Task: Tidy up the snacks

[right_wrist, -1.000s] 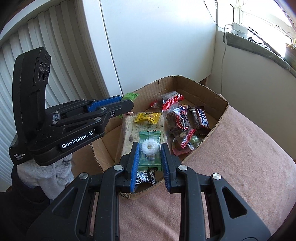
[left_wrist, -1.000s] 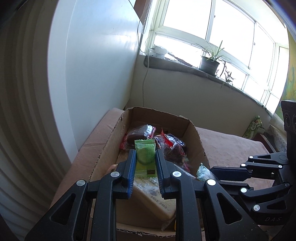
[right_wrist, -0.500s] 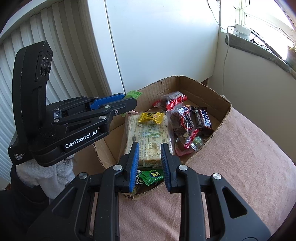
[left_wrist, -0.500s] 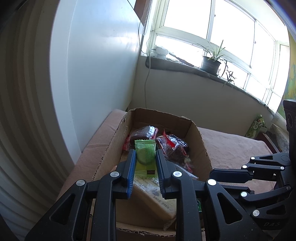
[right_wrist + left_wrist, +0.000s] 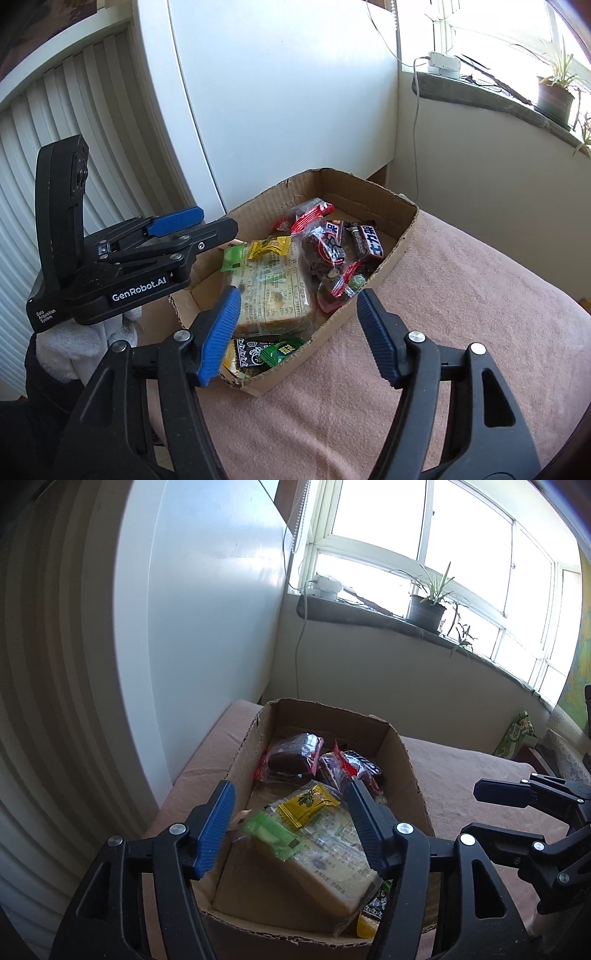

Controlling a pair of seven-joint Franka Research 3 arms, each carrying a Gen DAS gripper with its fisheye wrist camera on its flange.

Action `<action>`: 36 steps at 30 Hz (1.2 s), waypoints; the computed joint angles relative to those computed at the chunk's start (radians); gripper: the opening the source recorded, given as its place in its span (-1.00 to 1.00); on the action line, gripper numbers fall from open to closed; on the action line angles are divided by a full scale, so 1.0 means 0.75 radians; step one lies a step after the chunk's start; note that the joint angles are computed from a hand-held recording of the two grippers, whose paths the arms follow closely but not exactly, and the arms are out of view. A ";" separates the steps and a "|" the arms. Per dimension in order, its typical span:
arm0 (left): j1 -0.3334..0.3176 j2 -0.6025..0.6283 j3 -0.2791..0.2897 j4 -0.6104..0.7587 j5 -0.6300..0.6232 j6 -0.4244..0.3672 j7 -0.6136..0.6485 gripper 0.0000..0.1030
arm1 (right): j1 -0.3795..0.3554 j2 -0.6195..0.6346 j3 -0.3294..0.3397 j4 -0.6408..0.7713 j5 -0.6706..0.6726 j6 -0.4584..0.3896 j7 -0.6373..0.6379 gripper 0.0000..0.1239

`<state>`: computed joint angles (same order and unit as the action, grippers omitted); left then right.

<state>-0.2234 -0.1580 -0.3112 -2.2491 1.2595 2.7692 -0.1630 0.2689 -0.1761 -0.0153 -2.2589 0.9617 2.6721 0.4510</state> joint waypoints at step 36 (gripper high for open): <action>-0.191 -0.163 -0.192 0.008 -0.378 -0.532 0.132 0.56 | 0.055 -0.285 -0.131 -0.261 0.309 0.192 -0.334 0.55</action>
<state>-0.3664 -0.2799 -0.4555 -2.2433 0.9759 2.3701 -0.0637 0.3098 -0.3896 -0.1135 -2.4547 1.1934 2.8159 0.2002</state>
